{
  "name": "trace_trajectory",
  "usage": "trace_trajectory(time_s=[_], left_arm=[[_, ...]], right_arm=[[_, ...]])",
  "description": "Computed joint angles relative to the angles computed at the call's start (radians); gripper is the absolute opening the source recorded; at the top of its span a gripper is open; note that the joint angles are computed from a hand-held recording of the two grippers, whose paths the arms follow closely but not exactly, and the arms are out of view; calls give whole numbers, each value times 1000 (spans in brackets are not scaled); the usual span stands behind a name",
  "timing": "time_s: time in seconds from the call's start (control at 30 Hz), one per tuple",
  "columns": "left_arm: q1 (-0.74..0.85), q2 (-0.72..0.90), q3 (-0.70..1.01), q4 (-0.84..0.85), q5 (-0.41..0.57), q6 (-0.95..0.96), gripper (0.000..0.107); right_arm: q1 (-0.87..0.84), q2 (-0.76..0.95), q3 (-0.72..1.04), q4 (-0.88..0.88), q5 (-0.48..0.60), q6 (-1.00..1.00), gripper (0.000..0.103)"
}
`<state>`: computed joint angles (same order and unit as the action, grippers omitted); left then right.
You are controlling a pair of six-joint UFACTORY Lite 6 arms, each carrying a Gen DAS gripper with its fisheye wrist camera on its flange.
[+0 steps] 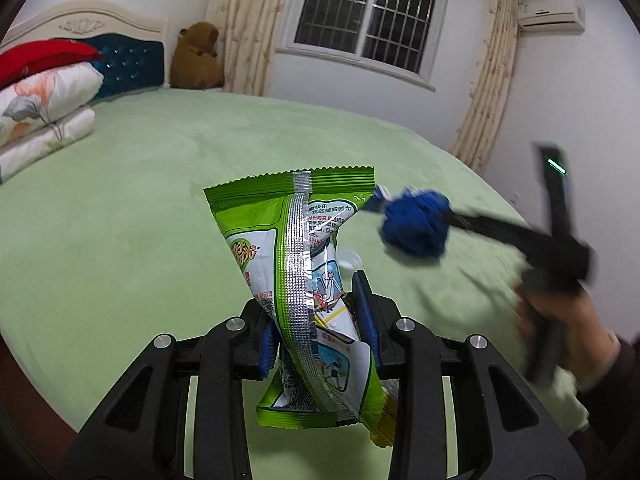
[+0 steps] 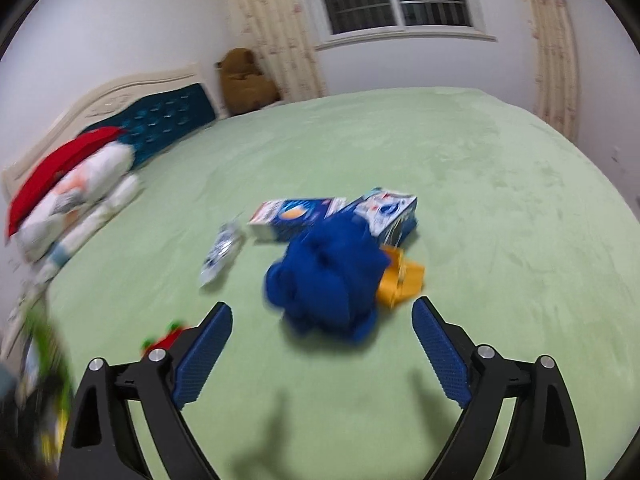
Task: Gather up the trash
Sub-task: 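Grasp the green snack wrapper with left tool while right tool grasps the blue cloth, then lower green wrapper and blue cloth into the orange bin and release both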
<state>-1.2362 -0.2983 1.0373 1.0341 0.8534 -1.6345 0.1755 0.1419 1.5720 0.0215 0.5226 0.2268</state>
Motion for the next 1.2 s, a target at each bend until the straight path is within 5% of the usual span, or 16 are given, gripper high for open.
trace_trajectory(time_s=[0.2, 0.27, 0.4, 0.63, 0.87, 1.1, 1.2], left_arm=[[-51, 6, -38, 4, 12, -41, 33], [-80, 1, -44, 4, 49, -43, 33], [-106, -1, -53, 6, 63, -67, 33], [-88, -31, -45, -24, 48, -37, 33], [-111, -55, -32, -79, 35, 0, 33], [-277, -17, 31, -68, 175, -27, 33], [-342, 14, 58, -74, 218, -33, 33]], right_arm=[[90, 353, 380, -288, 134, 268, 92], [123, 466, 523, -369, 232, 303, 63], [161, 494, 568, -452, 282, 328, 52], [128, 68, 112, -238, 53, 221, 50], [262, -370, -245, -484, 183, 276, 50], [125, -858, -506, -37, 295, -1, 50], [103, -991, -532, -22, 403, 1, 50]])
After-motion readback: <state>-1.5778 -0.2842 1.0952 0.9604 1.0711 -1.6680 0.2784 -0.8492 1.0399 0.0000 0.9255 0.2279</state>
